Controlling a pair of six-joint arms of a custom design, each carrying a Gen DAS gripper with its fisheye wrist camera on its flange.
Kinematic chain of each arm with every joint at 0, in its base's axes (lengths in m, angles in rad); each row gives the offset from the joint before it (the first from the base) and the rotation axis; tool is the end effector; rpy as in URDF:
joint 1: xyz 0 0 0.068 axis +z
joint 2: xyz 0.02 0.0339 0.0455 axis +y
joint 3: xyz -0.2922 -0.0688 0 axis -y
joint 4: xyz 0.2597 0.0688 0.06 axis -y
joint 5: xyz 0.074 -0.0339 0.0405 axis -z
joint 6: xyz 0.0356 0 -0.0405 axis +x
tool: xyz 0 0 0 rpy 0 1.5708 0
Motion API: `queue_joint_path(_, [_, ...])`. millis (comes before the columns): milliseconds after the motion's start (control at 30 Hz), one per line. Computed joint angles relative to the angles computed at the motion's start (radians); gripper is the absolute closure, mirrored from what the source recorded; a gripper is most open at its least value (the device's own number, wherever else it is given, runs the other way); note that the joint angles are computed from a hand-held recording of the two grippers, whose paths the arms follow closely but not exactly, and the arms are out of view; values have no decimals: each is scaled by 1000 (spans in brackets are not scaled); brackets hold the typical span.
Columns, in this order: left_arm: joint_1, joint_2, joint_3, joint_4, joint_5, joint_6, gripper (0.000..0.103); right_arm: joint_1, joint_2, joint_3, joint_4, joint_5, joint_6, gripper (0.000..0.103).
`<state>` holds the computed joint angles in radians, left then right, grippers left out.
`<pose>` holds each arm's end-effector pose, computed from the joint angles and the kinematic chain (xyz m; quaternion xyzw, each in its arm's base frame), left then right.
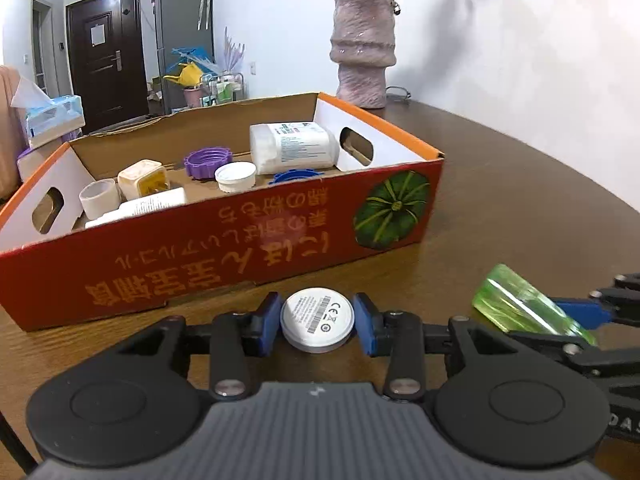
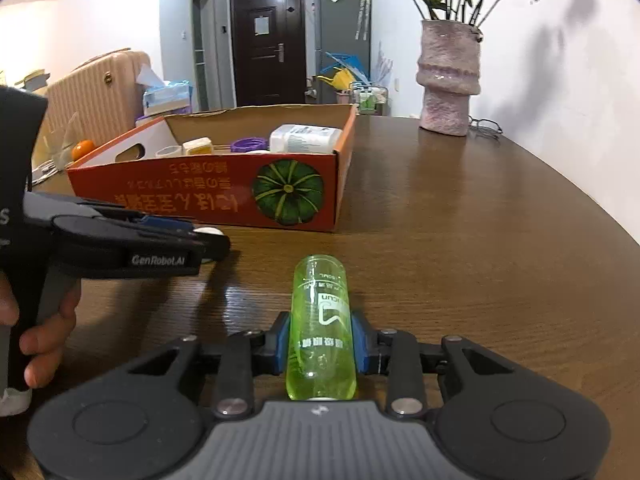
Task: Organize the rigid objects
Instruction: 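Carry the white lid and green spray bottle over the box with both grippers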
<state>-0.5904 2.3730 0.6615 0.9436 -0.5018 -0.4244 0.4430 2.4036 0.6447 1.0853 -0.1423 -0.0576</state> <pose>0.2826 -0.1688 -0.0220 -0.0228 0.8966 0.0158 0.4419 0.2977 0.1468 -0.0244 -0.2525 0.8631 0.1457 0.4123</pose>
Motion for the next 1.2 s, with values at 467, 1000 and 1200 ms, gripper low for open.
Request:
queue_joint_path(467, [-183, -82, -435, 347, -163, -313, 63, 107, 21, -112, 185, -35, 151, 73])
queue_joint_path(1000, [112, -337, -525, 482, 69, 11, 63, 170, -314, 35, -131, -32, 2, 73])
queue_joint_path(1200, [360, -428, -372, 254, 296, 117, 63, 151, -187, 461, -510, -107, -83, 73])
